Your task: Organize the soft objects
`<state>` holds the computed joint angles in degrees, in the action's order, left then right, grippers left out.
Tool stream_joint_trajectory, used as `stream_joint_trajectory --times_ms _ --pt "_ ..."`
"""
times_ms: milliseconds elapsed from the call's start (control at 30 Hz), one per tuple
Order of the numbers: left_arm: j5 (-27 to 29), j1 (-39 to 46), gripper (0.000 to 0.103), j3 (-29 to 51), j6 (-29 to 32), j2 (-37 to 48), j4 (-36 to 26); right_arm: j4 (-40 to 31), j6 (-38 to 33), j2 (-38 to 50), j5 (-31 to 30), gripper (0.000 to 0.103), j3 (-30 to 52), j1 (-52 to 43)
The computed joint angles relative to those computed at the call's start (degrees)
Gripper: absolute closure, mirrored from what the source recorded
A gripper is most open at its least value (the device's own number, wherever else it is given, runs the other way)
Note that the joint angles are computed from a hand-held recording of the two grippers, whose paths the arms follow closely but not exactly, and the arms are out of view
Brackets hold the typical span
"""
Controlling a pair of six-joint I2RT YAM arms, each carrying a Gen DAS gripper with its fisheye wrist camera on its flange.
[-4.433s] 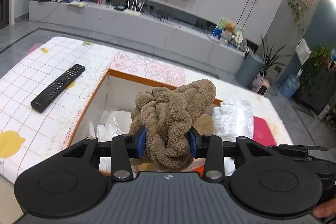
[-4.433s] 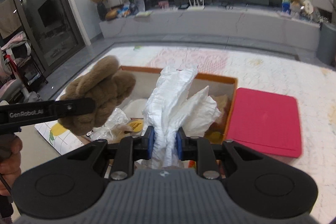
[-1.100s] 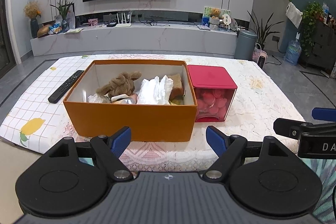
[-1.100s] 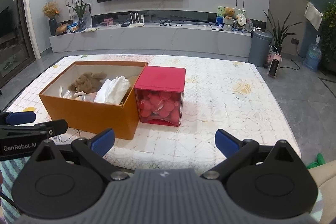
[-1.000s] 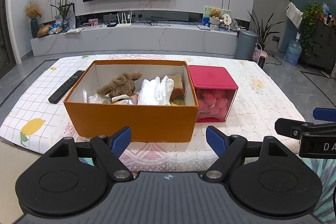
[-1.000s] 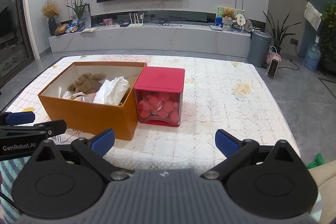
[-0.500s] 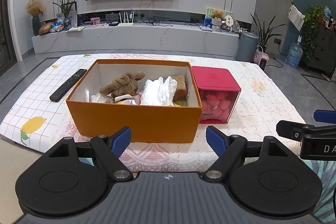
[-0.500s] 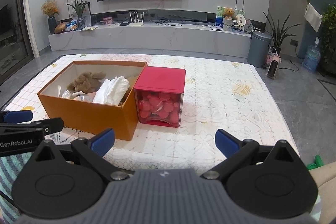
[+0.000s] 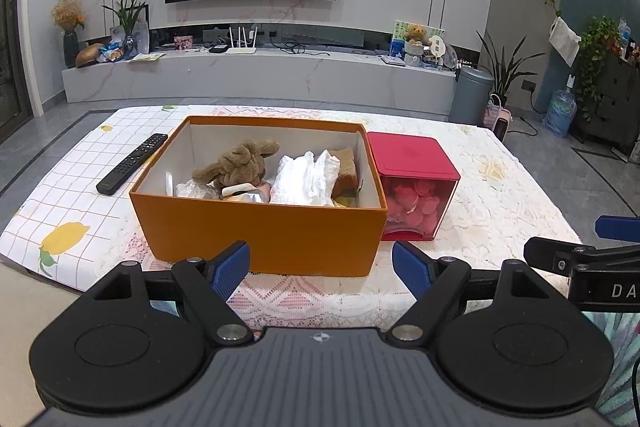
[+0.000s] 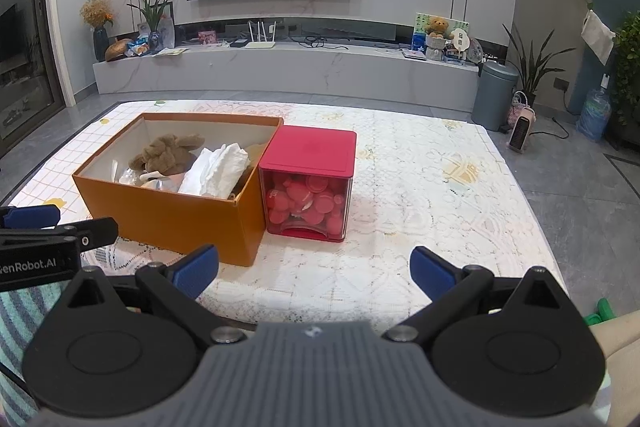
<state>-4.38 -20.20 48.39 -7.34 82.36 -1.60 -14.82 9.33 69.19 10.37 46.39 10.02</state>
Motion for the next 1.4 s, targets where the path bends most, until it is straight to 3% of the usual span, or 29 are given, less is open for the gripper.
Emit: stream_joint_trajectory --times_ms 1400 --pt "-0.92 0.09 0.009 -1.03 1.67 -1.04 1.20 -0.42 0.20 -0.08 -0.06 0.003 -0.38 -0.27"
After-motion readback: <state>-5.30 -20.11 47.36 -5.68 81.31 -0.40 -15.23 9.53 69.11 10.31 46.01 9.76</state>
